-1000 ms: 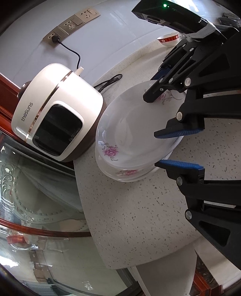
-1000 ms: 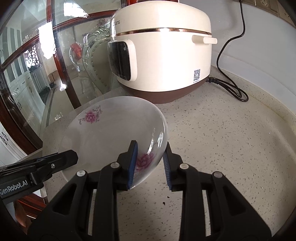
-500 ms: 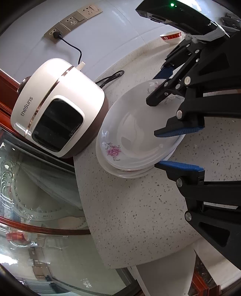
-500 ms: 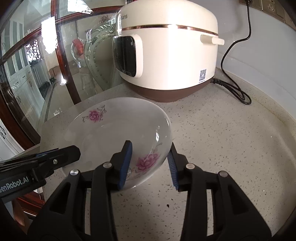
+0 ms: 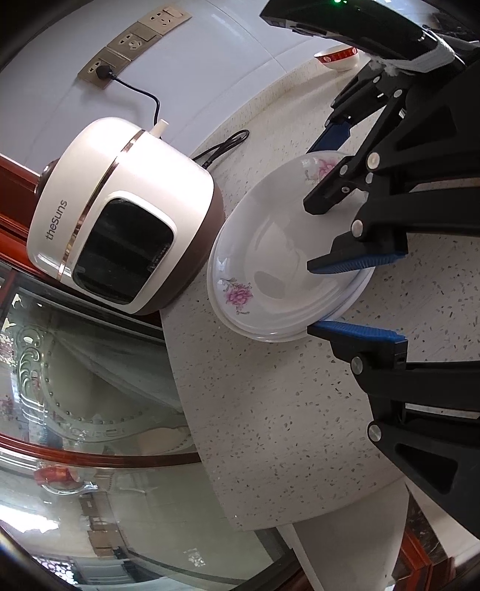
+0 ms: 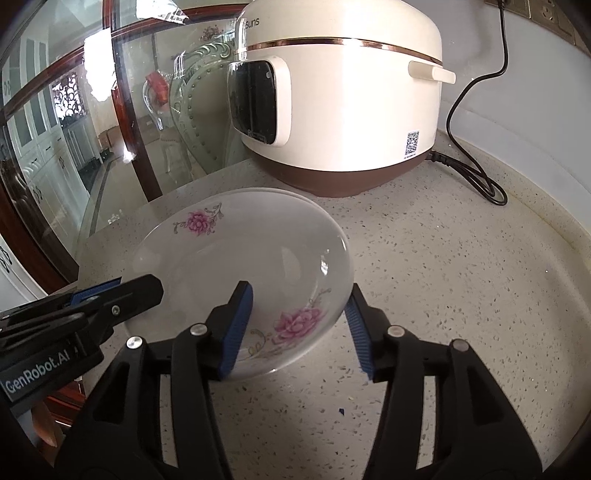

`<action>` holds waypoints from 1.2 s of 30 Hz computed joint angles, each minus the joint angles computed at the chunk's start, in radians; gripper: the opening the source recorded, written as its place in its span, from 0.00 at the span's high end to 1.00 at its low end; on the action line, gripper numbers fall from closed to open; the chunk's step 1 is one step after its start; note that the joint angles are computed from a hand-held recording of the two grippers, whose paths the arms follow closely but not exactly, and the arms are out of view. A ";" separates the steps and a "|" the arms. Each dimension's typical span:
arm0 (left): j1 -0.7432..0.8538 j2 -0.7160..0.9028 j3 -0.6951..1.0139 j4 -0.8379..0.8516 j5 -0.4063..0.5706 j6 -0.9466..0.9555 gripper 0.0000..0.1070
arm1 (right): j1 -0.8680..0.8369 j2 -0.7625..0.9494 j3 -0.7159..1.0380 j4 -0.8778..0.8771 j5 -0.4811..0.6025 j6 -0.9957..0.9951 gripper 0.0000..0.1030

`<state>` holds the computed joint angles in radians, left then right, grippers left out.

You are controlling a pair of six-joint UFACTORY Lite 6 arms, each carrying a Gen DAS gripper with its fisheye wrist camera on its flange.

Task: Organize plates and bowls
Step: 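Lower the held plate onto the stacked pink-flower plates, then open both grippers and release the plate on the stack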

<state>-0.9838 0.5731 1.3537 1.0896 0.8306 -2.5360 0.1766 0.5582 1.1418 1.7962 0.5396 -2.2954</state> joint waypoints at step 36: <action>-0.078 0.004 0.047 0.142 0.215 -0.036 0.38 | -0.134 -0.100 0.020 0.031 0.016 0.109 0.10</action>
<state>-1.0621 0.5769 1.4003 1.2312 1.0461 -2.5716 0.0430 0.4585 1.1622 1.8269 0.5554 -2.1866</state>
